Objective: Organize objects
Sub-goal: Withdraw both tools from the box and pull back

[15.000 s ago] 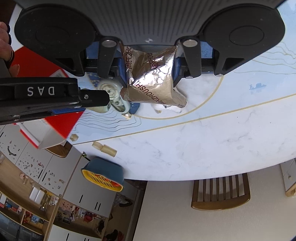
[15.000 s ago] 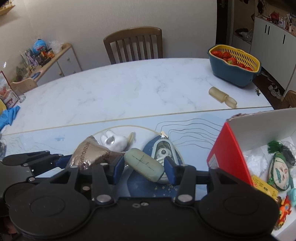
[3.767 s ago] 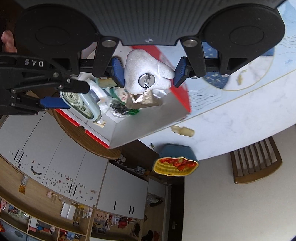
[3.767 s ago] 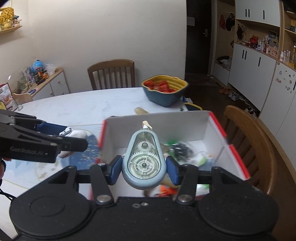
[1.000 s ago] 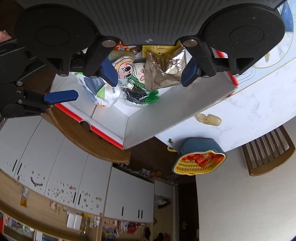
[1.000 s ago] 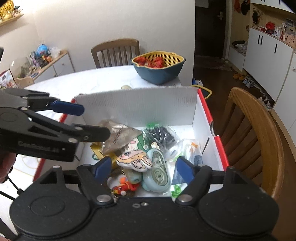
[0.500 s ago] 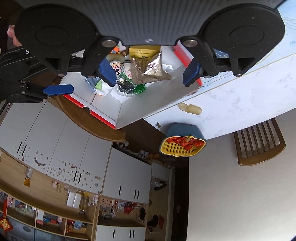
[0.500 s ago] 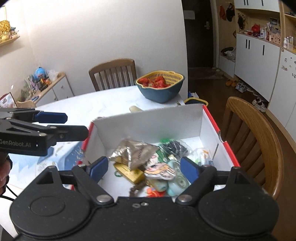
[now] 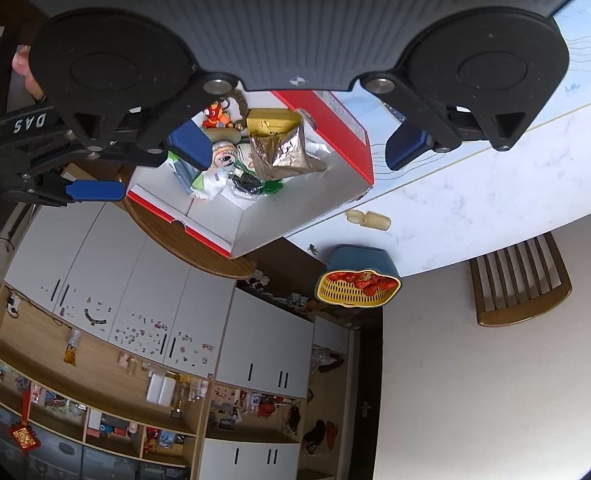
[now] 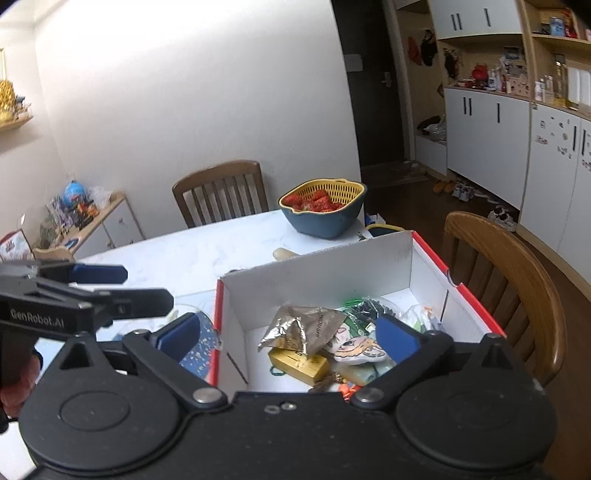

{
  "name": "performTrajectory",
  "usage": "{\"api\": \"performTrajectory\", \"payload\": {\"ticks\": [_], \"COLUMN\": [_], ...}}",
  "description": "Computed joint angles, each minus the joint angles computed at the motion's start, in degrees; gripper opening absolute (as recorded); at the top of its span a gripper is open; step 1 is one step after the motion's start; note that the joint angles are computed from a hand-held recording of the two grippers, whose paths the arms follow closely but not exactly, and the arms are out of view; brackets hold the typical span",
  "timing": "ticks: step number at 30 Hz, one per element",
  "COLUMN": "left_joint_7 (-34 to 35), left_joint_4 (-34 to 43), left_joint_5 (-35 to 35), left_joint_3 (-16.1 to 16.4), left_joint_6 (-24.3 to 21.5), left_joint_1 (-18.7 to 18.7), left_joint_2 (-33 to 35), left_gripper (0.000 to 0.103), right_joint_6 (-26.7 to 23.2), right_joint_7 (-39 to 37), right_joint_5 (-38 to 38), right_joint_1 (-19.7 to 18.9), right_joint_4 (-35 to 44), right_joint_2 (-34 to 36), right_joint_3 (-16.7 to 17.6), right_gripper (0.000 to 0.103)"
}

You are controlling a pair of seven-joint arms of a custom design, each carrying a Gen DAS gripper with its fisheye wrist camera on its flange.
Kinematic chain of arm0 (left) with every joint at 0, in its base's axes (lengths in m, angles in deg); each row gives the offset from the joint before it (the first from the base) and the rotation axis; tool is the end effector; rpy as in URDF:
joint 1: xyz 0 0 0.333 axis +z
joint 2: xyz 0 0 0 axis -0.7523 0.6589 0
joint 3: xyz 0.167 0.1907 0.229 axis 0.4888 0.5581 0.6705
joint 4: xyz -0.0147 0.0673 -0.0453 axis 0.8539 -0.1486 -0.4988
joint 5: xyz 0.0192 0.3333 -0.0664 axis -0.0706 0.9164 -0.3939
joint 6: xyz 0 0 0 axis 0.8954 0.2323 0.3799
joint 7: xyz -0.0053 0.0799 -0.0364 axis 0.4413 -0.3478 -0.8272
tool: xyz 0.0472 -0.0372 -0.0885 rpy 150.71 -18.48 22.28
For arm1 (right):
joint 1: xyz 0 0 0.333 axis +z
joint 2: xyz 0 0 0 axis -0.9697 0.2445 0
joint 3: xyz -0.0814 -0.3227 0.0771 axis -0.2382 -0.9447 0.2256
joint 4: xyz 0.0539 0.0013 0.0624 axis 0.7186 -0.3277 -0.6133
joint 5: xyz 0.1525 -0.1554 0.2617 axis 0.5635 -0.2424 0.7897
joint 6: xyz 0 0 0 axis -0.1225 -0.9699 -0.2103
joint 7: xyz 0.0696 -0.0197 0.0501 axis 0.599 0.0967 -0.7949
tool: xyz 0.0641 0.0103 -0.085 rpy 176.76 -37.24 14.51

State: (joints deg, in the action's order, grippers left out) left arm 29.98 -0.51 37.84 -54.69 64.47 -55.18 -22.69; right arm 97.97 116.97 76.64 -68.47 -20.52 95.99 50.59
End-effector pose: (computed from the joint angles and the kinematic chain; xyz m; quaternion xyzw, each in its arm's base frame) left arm 0.6740 -0.1775 0.6109 -0.4893 0.7483 -0.4086 0.1836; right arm 0.6355 0.1834 0.5873 -0.6597 0.5830 -0.2086 0.4260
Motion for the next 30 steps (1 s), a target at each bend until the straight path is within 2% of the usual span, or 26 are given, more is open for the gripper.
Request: {"api": "performTrajectory", "payload": {"ticks": [7, 11, 15, 22, 30], "left_joint_7": [6.04, 8.35, 12.42, 15.51, 17.52], "left_joint_4": [-3.88, -6.02, -7.11, -7.97, -9.32], "left_joint_5": [-4.65, -6.53, -11.32, -14.26, -16.35], "left_joint_3": [-1.98, -2.05, -3.46, -2.92, -2.35], "left_joint_6": [0.68, 1.99, 1.70, 0.74, 0.48], "left_joint_1": [2.68, 3.22, 5.11, 5.33, 5.53], "left_joint_2": [-2.41, -3.70, -4.59, -5.36, -6.08], "left_gripper": [0.103, 0.103, 0.103, 0.103, 0.103], "right_joint_6": [5.63, 6.83, 5.96, 4.37, 1.83], "right_joint_7": [9.01, 16.64, 25.01, 34.37, 40.67], "right_joint_5": [-3.64, -9.80, -17.61, -26.48, -32.71], "right_joint_1": [3.74, 7.49, 11.21, 12.68, 12.67], "right_joint_4": [-5.00, -6.74, -7.39, -8.16, -8.38], "right_joint_2": [-3.05, -4.33, -5.20, -6.34, -7.34], "right_joint_3": [-3.74, -8.10, -12.52, -13.85, -13.16], "right_gripper": [0.102, 0.102, 0.102, 0.102, 0.102]}}
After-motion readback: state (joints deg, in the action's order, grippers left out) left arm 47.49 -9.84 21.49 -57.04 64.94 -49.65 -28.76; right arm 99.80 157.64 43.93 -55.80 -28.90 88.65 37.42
